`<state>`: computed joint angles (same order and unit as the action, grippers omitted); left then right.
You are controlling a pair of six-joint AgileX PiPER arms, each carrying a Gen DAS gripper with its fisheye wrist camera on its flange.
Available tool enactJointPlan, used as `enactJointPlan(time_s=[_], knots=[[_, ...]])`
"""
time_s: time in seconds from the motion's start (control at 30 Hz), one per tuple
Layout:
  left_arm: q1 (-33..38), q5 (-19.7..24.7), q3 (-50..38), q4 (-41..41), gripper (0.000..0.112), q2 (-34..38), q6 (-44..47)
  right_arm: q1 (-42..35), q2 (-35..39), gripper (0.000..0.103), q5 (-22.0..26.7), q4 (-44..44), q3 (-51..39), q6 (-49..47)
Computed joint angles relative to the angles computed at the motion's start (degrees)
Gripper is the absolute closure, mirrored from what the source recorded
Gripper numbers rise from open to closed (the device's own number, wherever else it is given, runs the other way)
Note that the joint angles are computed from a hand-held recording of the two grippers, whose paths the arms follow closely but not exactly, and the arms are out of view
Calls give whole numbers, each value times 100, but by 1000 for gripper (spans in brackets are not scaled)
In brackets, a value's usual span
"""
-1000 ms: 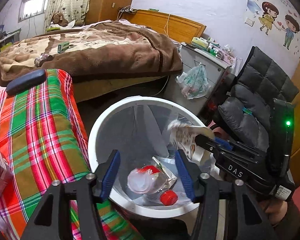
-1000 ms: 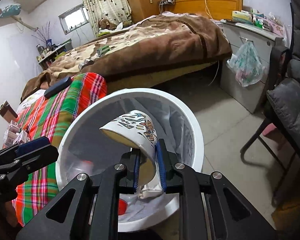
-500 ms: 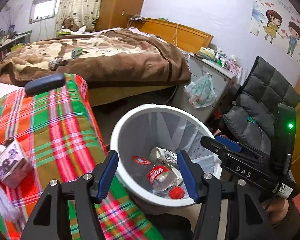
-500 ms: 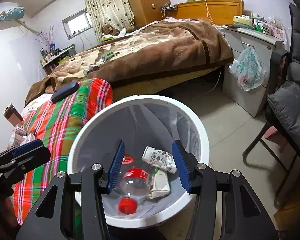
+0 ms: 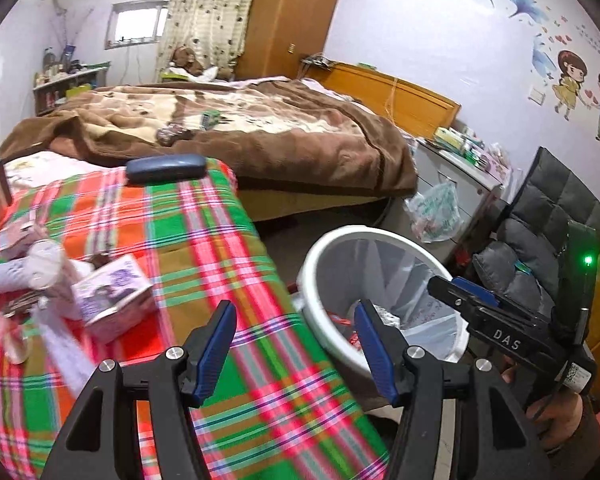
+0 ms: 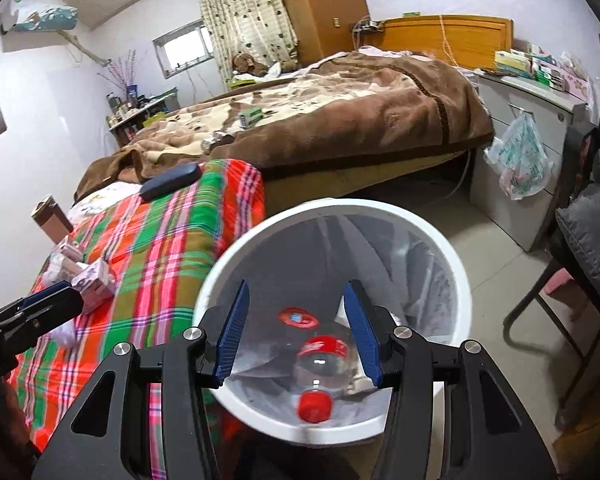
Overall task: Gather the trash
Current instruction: 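Move both open tools back over the table trash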
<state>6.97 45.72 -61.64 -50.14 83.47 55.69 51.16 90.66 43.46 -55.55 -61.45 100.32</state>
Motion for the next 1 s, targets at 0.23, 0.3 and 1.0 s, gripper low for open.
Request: enactJointPlan(time_s=[0.23,0.3,1.0], knots=[[1022,253,161,-219,51,-171,423,207,285,52,-125,-116,-361,-43],[1264,279,202,-256,51,-205,558,256,374,52,-198,-123,-477,-96],[3404,488,-524,-325,51,764,1242,632,1946,52,-448,963,-2629,-2053]])
